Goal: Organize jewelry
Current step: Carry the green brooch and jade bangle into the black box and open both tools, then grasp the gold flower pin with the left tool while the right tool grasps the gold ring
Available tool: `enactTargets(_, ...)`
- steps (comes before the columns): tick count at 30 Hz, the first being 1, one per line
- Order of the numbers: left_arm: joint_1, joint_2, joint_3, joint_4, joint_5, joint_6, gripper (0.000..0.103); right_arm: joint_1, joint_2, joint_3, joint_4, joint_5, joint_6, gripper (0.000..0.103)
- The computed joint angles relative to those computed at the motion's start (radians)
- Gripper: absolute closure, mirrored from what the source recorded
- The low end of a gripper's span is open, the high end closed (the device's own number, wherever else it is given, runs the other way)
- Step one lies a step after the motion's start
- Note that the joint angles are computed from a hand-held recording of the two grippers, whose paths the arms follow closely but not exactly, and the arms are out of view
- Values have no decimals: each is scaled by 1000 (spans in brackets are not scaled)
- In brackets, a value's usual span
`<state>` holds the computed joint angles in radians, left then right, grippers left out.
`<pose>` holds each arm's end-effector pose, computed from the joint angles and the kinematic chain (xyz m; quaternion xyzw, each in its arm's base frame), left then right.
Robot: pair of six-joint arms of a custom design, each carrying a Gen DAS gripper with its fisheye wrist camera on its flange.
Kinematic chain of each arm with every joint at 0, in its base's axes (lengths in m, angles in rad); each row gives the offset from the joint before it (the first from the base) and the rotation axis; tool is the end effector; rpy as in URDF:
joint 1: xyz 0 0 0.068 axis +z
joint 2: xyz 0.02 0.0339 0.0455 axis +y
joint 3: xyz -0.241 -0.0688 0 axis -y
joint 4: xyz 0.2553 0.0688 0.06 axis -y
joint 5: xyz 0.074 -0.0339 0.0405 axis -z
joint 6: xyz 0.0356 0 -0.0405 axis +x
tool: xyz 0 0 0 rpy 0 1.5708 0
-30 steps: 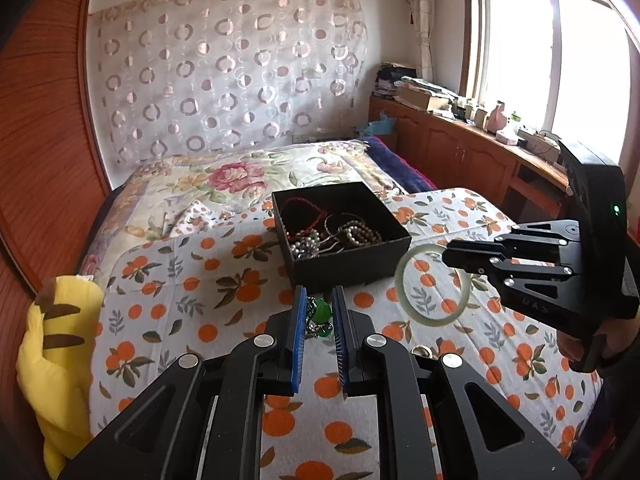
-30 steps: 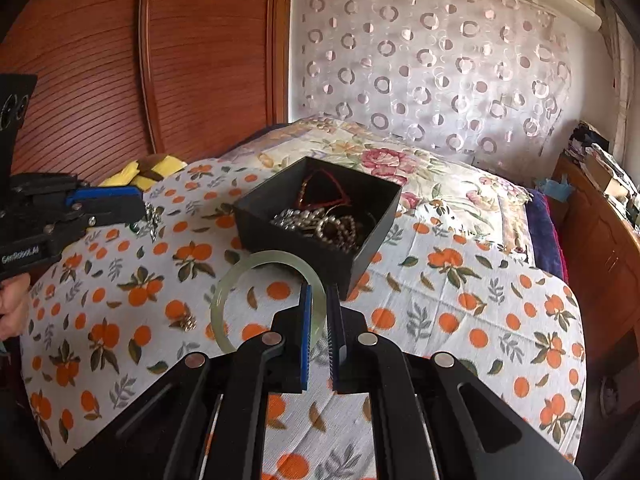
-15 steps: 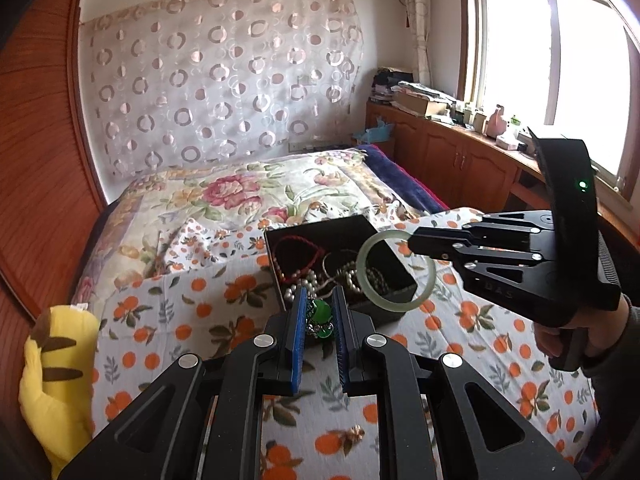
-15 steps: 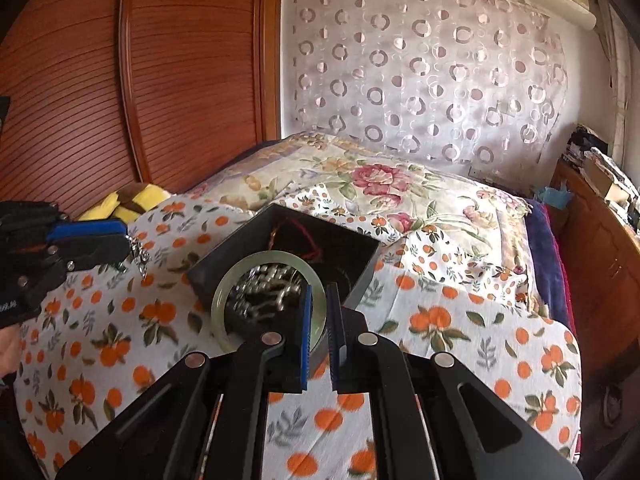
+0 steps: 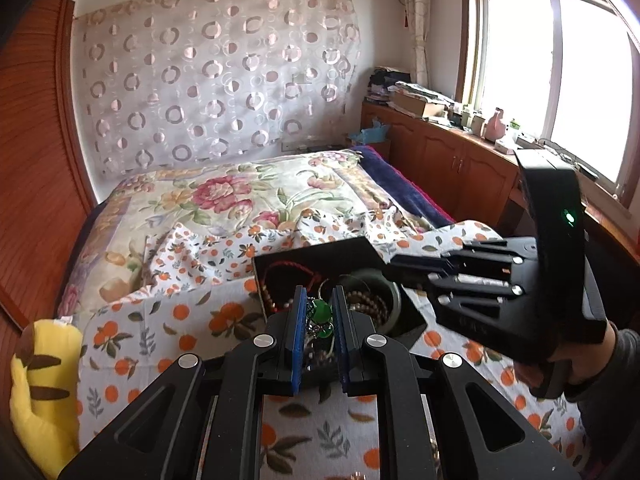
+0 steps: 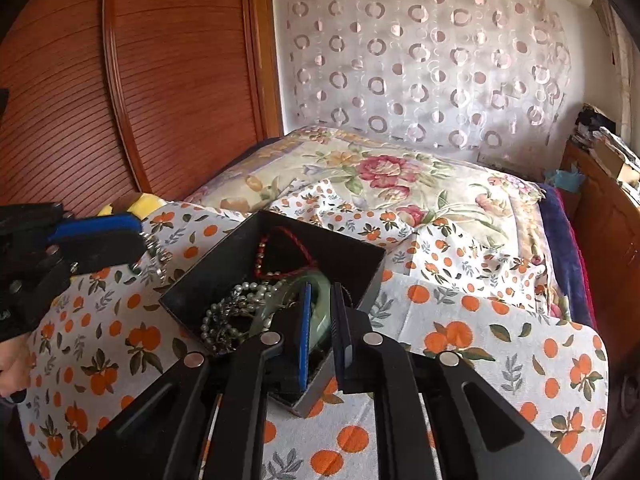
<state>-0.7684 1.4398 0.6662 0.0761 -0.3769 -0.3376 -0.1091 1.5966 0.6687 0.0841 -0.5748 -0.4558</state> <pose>0.2213 -0.1957 0.1482 0.1129 0.8865 -0.0737 0.4427 0.2967 -0.0130 0.1084 -0.2539 0.8655 0.1594 0.4013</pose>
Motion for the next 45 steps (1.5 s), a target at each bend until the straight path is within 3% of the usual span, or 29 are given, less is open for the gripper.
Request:
enactTargets(12, 59, 151, 121, 23, 61, 24, 90, -79, -130, -114, -66, -39, -102, 90)
enactTargets(15, 57, 145, 123, 19, 58, 24, 74, -93, -163, -153, -84, -53, -129, 90)
enactTargets(25, 11, 19, -7, 4, 43, 4, 71, -119, -272, -304, -163, -75, -229, 90)
enactTargets(27, -5, -7, -52, -1, 34, -11, 71, -121, -291, -330, -177, -77, -244, 82)
enactTargets(38, -86, -64, -240, 4, 18, -108, 71, -92, -415, -432, -280, -62, -316, 82)
enactTargets(41, -107, -66, -267, 9, 13, -133, 71, -85, -443, -455, -283, -54, -309, 64)
enactTargets(45, -126, -60, -291, 23, 16, -162, 71, -49, -433, -468, -255, -18, -287, 63)
